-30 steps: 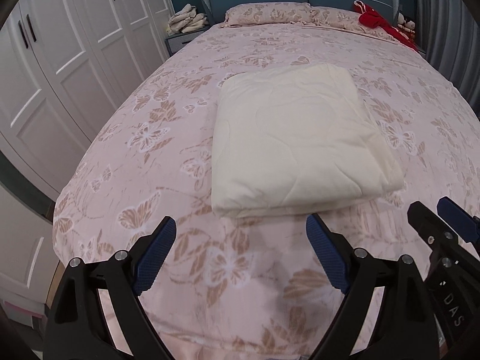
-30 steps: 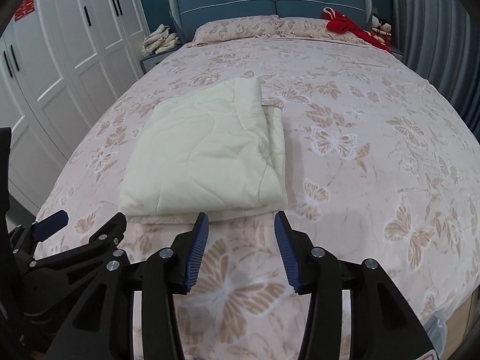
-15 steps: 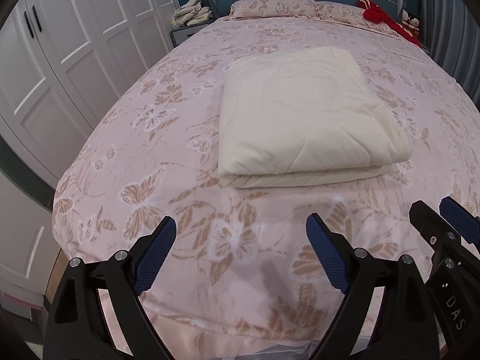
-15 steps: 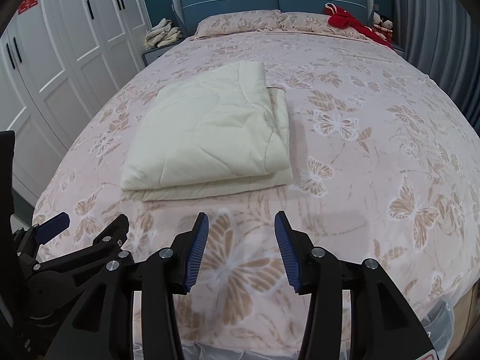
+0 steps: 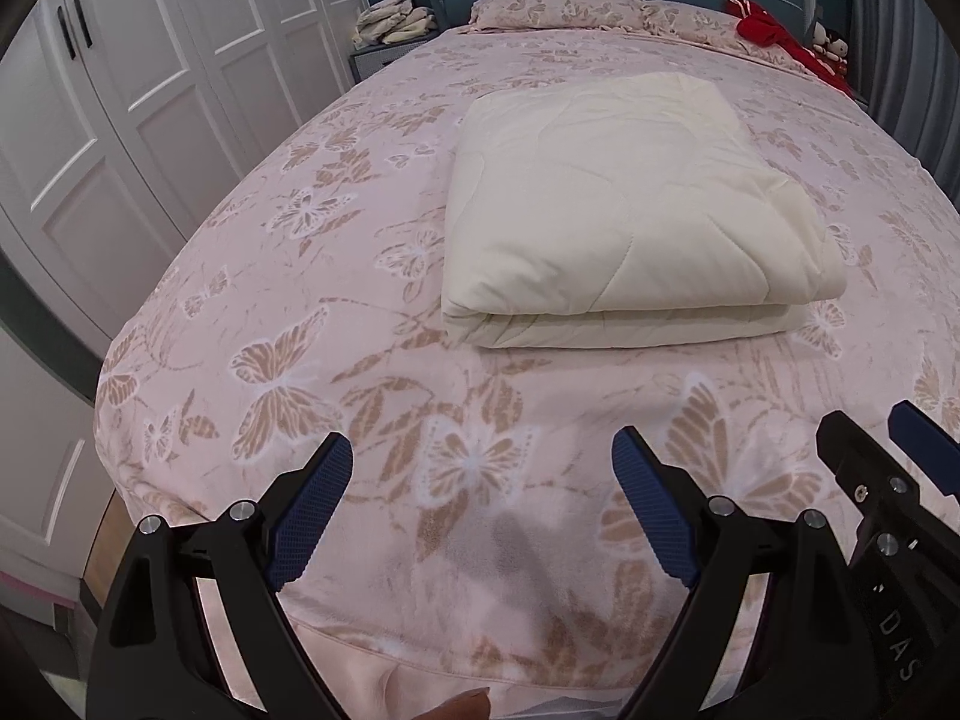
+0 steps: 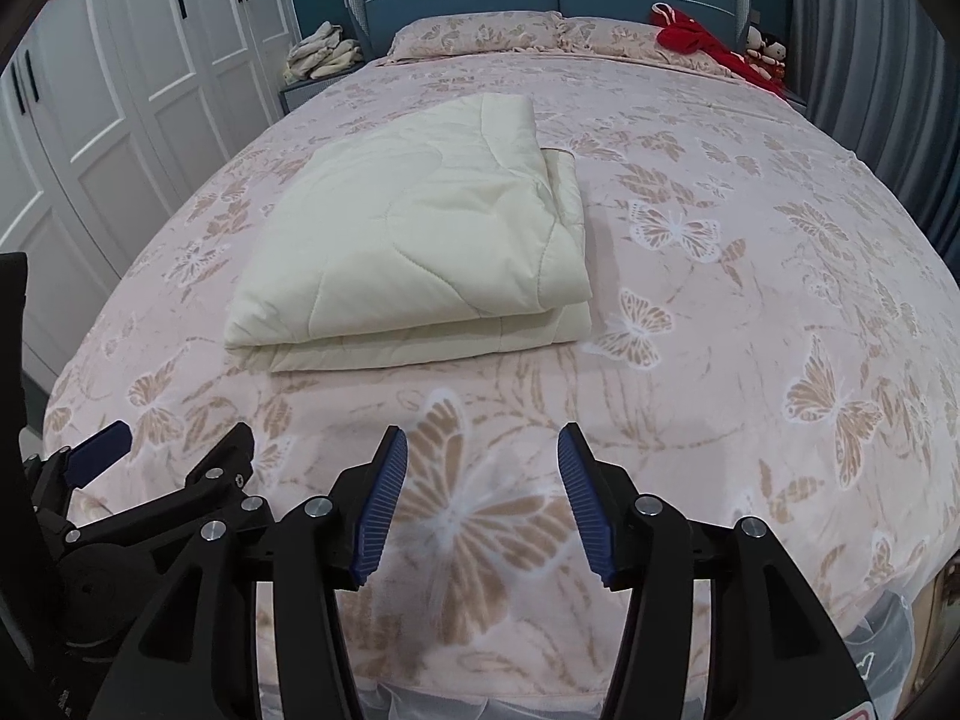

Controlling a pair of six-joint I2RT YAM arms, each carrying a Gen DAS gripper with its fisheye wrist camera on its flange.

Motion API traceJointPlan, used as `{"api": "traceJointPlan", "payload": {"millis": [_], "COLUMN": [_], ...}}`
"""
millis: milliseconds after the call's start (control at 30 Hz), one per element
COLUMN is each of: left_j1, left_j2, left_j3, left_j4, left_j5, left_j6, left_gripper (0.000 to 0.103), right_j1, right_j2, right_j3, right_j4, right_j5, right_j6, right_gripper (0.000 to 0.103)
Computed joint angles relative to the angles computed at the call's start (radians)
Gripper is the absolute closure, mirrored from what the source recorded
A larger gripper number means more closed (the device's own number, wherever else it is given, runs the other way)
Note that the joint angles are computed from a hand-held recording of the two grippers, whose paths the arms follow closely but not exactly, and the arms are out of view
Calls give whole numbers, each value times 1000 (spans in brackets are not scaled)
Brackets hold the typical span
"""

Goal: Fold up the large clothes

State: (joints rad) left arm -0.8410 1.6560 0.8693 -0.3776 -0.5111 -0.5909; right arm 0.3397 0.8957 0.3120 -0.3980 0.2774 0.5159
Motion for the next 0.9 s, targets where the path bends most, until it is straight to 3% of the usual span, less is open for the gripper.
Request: {"api": "traceJointPlan", "payload": {"millis": [233,400,900], "left_j1": [9,23,23], "left_j2": [19,15,12], "left_j3": [-28,-42,-63], "left_j4": [48,59,69], "left_j5": [-9,-11,-15], "left_j6": [0,-19,-13], "left_gripper": [17,17,16], "right_j1": [-5,-42,-21], "right_j2": [32,17,28], "right_j3": [-35,-69,-81], "right_j4": [68,117,128], "right_j5": [7,-18,8], "right_j6": [15,6,6], "right_gripper": [41,17,17]}}
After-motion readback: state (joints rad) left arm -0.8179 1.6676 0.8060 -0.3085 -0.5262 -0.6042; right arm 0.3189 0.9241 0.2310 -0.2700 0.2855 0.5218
